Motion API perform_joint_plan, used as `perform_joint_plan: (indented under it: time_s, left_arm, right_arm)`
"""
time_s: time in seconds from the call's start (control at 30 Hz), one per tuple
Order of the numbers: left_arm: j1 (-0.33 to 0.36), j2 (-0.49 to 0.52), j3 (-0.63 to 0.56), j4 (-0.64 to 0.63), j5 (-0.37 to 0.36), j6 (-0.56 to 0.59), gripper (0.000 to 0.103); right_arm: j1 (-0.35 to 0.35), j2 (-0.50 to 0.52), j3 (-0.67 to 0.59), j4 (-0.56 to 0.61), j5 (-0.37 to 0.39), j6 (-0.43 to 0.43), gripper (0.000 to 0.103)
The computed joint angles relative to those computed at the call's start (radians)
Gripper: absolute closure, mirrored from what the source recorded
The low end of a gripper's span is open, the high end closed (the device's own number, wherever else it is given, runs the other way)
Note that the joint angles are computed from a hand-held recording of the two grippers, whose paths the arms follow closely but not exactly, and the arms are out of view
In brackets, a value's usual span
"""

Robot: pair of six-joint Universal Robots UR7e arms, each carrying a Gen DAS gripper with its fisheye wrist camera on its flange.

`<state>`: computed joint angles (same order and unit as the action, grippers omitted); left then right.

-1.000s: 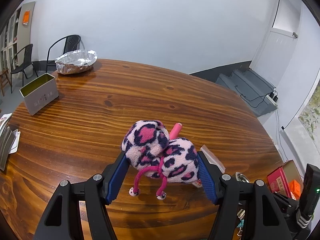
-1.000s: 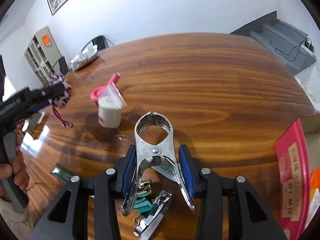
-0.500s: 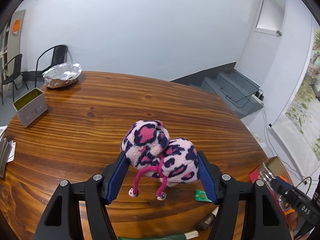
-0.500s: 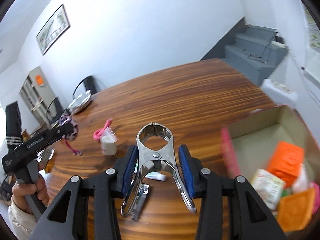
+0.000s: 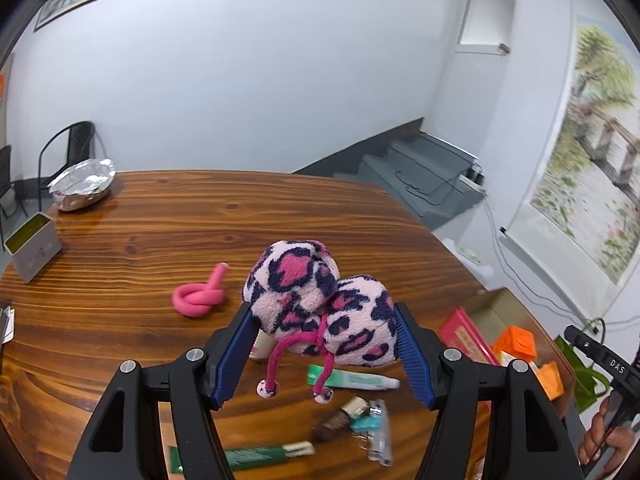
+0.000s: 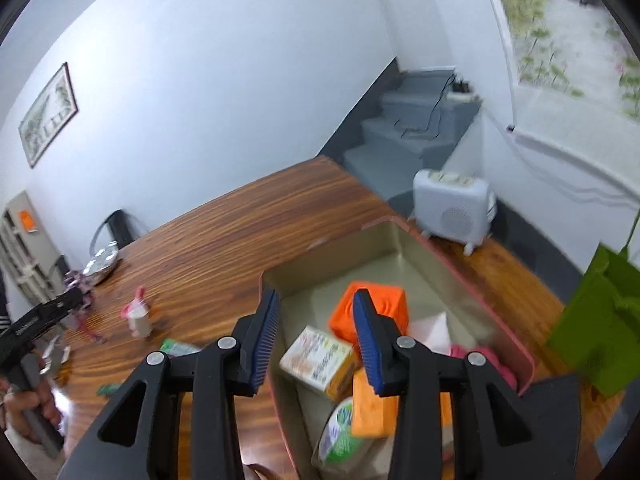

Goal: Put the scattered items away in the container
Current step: 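Carry the plush balls and metal clip into the tin box and release both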

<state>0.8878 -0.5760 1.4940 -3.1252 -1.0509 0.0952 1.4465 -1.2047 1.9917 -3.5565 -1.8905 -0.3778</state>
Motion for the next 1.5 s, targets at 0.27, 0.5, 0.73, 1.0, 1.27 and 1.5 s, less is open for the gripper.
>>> perform_joint_plan:
  time_s: [0.27,0.5,0.73,1.0,1.27,1.5]
  left_arm:
    - [-0.037,0.008,0.032,-0.003,-0.04,-0.011,0.034]
    - [-0.053,0.005,0.055,-0.004,-0.058,-0.035,0.034]
    - [-0.065,-0.014,0.09,-0.01,-0.053,-0.033,0.034]
    - [-0.063,-0.013,0.087,0.009,-0.055,-0.05,0.034]
    - [-0.083,0.026,0.037,0.044,-0.056,-0.034,0.034]
    - [-0.099,0.083,-0.036,0.089,-0.081,-0.017,0.034]
  right_arm:
    - [-0.024,-0.086,0.192,0.121,0.142,-0.154,0.027]
    - [-0.033,-0.06,0.288,0.171,0.141,-0.183,0.027]
    - [0.008,0.06,0.247,0.091,0.006,-0.201,0.042]
    - [0.023,0.084,0.241,0.043,-0.042,-0.262,0.059]
    - [-0.014,-0.04,0.256,-0.02,0.107,-0.185,0.059]
    - [-0.042,-0.108,0.197,-0.062,0.166,-0.149,0.06]
